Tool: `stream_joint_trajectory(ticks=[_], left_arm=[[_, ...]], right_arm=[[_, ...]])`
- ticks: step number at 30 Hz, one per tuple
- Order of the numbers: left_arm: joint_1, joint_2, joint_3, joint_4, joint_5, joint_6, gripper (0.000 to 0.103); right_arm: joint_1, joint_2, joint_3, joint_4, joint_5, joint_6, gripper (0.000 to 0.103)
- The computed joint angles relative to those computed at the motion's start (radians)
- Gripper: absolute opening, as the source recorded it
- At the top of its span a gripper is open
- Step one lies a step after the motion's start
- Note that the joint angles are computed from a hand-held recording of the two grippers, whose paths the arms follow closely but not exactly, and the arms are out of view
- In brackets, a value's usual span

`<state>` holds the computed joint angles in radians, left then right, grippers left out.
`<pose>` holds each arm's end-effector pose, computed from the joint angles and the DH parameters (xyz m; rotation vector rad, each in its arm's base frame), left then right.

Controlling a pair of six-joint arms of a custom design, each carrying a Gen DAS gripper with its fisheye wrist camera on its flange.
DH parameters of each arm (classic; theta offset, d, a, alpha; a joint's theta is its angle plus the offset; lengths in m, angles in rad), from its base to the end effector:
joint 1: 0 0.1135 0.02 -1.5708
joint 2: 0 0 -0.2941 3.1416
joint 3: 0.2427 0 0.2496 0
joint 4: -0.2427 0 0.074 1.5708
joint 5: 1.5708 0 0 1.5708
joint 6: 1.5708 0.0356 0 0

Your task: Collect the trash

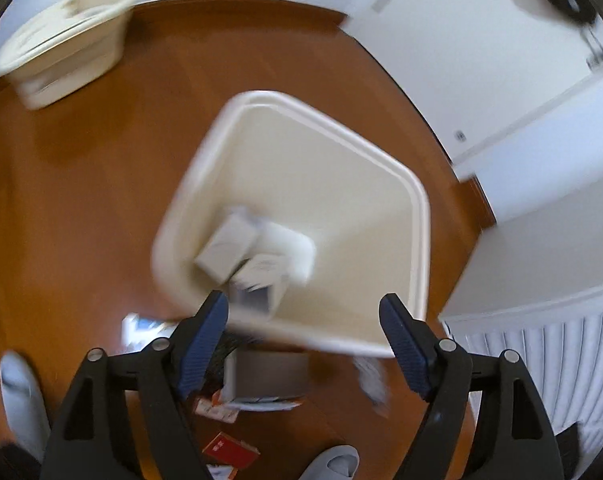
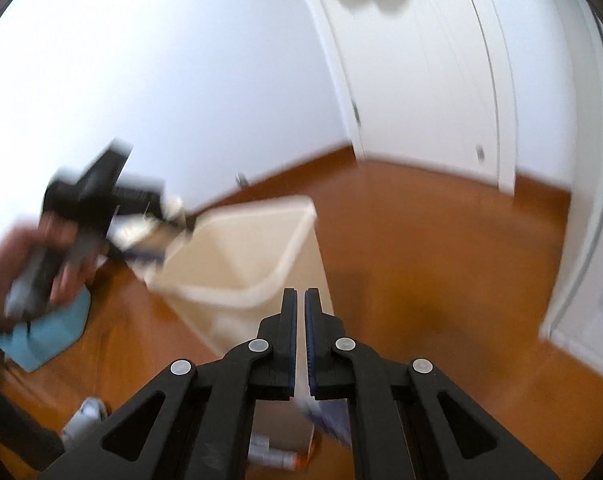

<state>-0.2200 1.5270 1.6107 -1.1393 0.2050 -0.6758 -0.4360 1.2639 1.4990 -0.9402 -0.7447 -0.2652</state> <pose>0.2884 -0.0719 0.3926 -0.5407 2.6565 -0.5605 0.2178 -0.0749 0.4437 -0.1949 2.0868 0.4292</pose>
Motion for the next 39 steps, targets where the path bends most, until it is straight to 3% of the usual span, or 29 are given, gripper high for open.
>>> stream_joint_trajectory(ticks=[4, 8, 11, 14, 16, 18, 20, 25, 33, 39], left_arm=[[0.085, -0.146, -0.242, 0.064, 0.009, -0.048, 0.078], [0.144, -0.175, -0.348, 0.074, 0.049, -0.027, 0.077], [0.161, -0.167, -0.360, 0.073, 0.076, -0.014, 0.077], [0.138, -0.147, -0.361, 0.088, 0.058, -0.018, 0.077], [0.138, -0.156, -0.353, 0.065, 0.062, -0.016, 0.078], [0.131, -0.150, -0.361, 0.063, 0.065, -0.019, 0.078], [0.135, -0.152, -0.367, 0.055, 0.073, -0.011, 0.078], [0.138, -0.158, -0.399, 0.079, 0.071, -0.005, 0.078], [0.182, -0.171, -0.440, 0.080, 0.081, -0.014, 0.078], [0.175, -0.176, -0.437, 0.071, 0.074, -0.017, 0.078]], right_arm=[[0.103, 0.026, 0.048, 0.051, 0.137, 0.014, 0.002], [0.103, 0.056, -0.061, 0.075, 0.238, -0.031, 0.000], [0.130, 0.128, -0.175, 0.038, 0.310, -0.221, 0.000], [0.155, 0.329, -0.218, -0.091, 0.368, -0.413, 0.008], [0.173, 0.437, -0.227, -0.106, 0.435, -0.467, 0.028], [0.193, 0.476, -0.243, -0.067, 0.482, -0.524, 0.079], [0.214, 0.498, -0.246, -0.023, 0.526, -0.575, 0.103], [0.243, 0.605, -0.131, -0.102, 0.544, -0.680, 0.103], [0.327, 0.651, -0.242, -0.001, 0.730, -0.899, 0.103], [0.356, 0.648, -0.283, 0.041, 0.719, -0.885, 0.102]])
